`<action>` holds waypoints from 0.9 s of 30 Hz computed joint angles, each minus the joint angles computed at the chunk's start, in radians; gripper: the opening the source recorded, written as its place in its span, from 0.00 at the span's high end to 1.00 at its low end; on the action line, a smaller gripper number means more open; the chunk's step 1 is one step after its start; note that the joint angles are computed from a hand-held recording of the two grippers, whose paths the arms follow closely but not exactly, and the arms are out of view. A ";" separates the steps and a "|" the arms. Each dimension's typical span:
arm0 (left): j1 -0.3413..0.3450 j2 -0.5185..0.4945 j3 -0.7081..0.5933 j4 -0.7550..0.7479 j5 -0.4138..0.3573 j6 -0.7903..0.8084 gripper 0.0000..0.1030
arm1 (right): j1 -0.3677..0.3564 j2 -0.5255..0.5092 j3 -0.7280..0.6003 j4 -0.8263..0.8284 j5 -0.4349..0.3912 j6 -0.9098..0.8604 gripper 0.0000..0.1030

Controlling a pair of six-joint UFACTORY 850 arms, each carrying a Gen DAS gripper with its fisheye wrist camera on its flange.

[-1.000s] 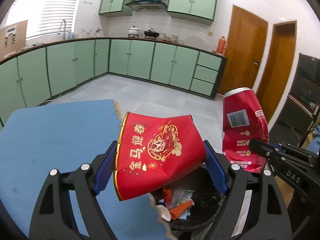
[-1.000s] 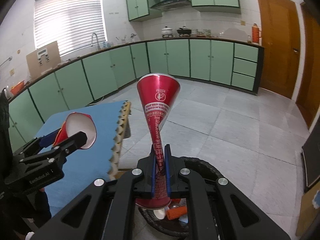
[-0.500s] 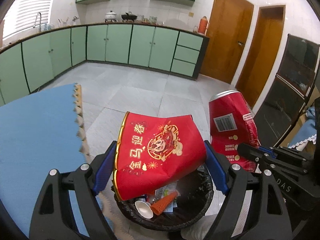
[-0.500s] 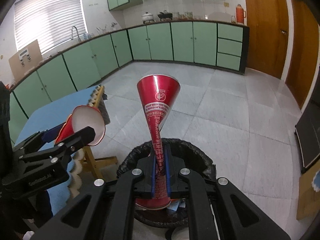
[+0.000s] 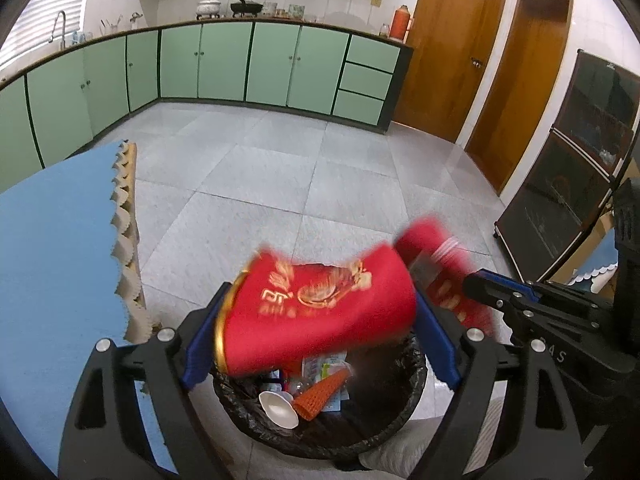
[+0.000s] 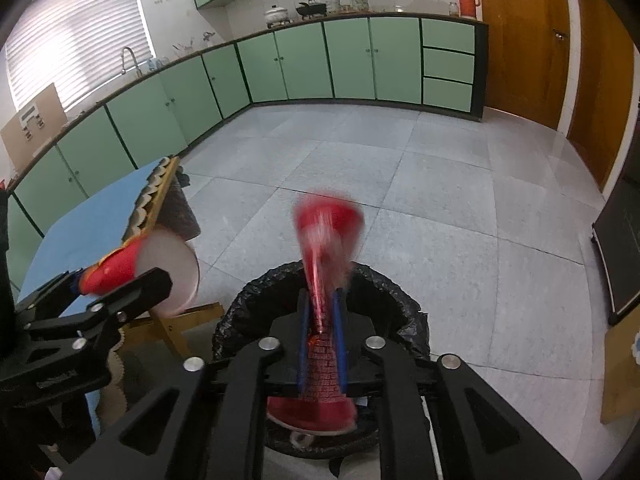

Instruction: Collect trash

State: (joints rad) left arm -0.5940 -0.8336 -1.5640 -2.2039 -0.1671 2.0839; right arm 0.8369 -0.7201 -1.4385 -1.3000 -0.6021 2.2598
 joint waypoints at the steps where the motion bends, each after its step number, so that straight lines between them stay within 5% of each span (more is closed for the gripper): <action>1: 0.000 -0.004 -0.007 0.031 0.002 -0.032 0.20 | 0.001 -0.001 -0.001 0.002 -0.002 0.002 0.85; 7: 0.000 -0.009 -0.018 0.059 0.000 -0.072 0.19 | 0.002 0.008 0.015 -0.006 -0.027 0.030 0.73; 14: -0.001 0.005 -0.007 -0.005 -0.015 -0.006 0.19 | 0.014 0.017 0.023 0.016 -0.084 0.021 0.48; 27: 0.022 0.110 0.125 -0.474 -0.053 0.455 0.19 | 0.044 0.031 0.017 0.035 -0.156 -0.014 0.26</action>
